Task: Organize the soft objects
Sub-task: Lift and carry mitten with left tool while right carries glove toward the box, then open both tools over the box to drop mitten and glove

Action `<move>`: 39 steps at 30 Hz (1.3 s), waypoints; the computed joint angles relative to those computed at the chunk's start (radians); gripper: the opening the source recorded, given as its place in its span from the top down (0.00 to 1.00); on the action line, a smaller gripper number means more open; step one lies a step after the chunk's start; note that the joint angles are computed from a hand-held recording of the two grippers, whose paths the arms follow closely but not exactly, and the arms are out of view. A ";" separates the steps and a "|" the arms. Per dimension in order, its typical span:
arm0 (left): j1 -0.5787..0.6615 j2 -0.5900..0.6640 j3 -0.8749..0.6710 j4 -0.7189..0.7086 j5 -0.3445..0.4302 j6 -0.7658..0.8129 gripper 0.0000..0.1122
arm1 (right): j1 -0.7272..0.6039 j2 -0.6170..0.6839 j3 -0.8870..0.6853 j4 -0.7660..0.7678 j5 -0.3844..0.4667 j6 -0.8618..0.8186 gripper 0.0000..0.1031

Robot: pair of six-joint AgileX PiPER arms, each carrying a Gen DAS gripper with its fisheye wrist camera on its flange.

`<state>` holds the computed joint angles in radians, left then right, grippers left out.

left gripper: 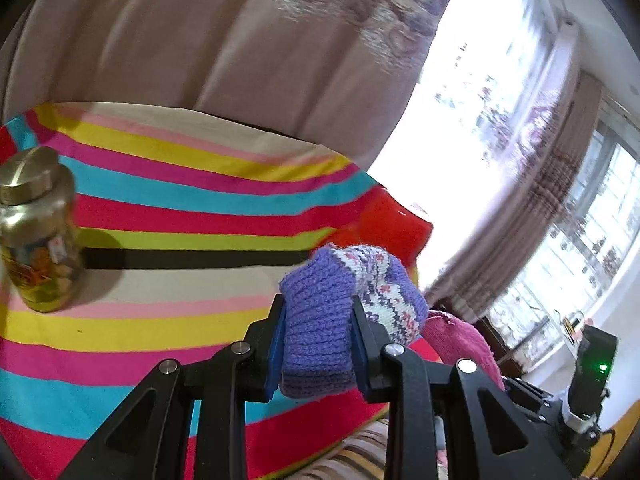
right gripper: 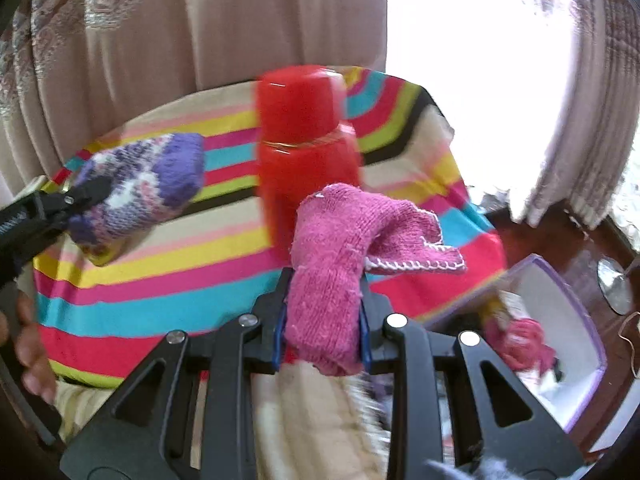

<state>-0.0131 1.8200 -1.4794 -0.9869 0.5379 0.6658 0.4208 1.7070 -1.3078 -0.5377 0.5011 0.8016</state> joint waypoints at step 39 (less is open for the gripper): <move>-0.553 0.203 -0.221 0.516 0.210 -0.628 0.43 | -0.553 -0.313 0.399 0.249 -0.027 -0.477 0.32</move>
